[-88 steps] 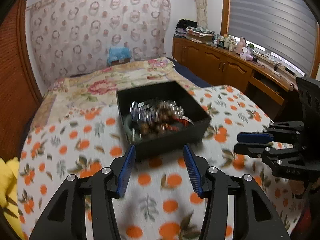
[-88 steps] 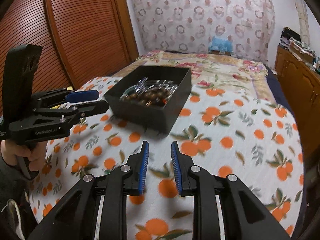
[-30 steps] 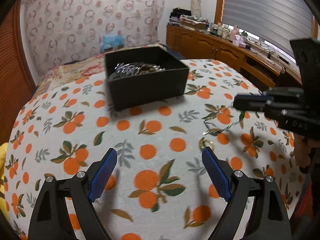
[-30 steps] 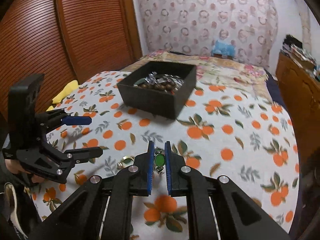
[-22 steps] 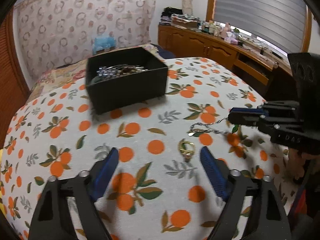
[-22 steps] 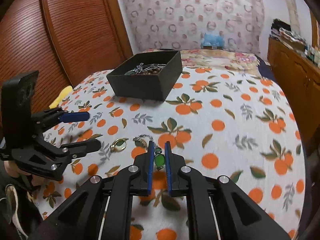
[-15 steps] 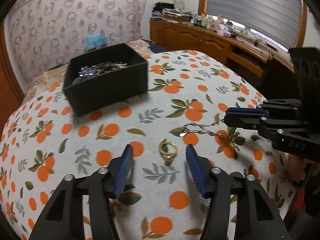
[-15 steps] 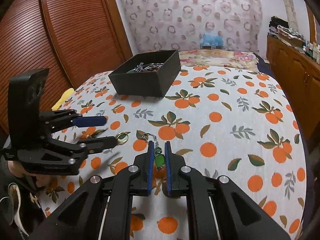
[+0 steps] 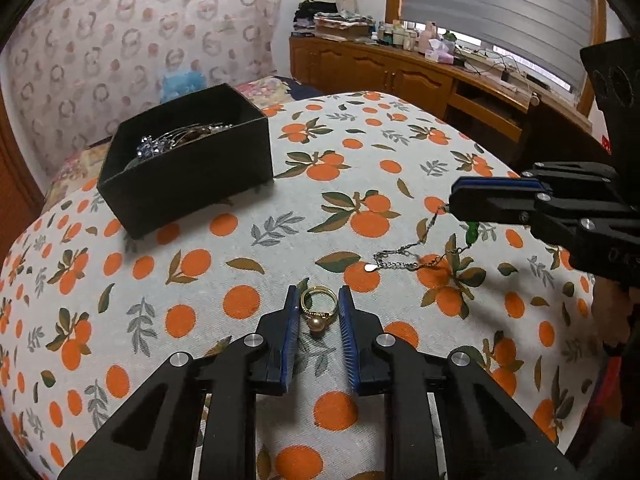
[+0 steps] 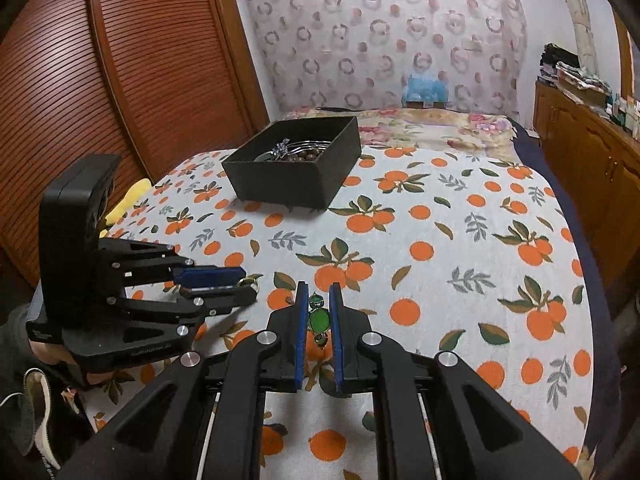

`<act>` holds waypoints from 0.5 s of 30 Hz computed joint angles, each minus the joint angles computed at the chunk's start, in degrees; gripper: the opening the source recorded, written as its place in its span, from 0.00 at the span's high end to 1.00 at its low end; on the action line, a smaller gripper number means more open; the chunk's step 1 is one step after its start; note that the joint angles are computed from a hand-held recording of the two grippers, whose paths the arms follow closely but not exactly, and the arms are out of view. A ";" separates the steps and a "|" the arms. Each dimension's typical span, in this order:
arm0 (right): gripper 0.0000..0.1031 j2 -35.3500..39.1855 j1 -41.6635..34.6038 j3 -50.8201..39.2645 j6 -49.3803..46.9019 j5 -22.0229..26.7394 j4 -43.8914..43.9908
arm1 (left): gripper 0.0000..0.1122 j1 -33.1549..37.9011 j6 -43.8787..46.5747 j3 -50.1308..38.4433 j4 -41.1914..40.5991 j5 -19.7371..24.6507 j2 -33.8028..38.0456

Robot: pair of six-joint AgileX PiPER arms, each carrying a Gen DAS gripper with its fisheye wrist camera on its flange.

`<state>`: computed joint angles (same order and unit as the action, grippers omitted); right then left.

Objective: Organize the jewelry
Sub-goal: 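Lower the ring and green pendant necklace into the box and open both grippers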

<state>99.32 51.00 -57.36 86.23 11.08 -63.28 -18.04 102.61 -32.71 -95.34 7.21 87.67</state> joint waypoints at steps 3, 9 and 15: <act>0.89 0.45 -0.48 -2.23 -8.72 0.41 7.13 | 0.84 1.20 -3.55 0.10 4.22 0.95 -1.25; 0.89 2.02 -1.94 -9.55 -27.63 1.37 22.65 | 0.84 5.15 -11.35 -1.40 13.71 4.40 -3.68; 0.89 4.43 -4.22 -18.73 -49.05 4.73 39.35 | 0.84 9.23 -17.43 -5.69 20.94 7.85 -3.23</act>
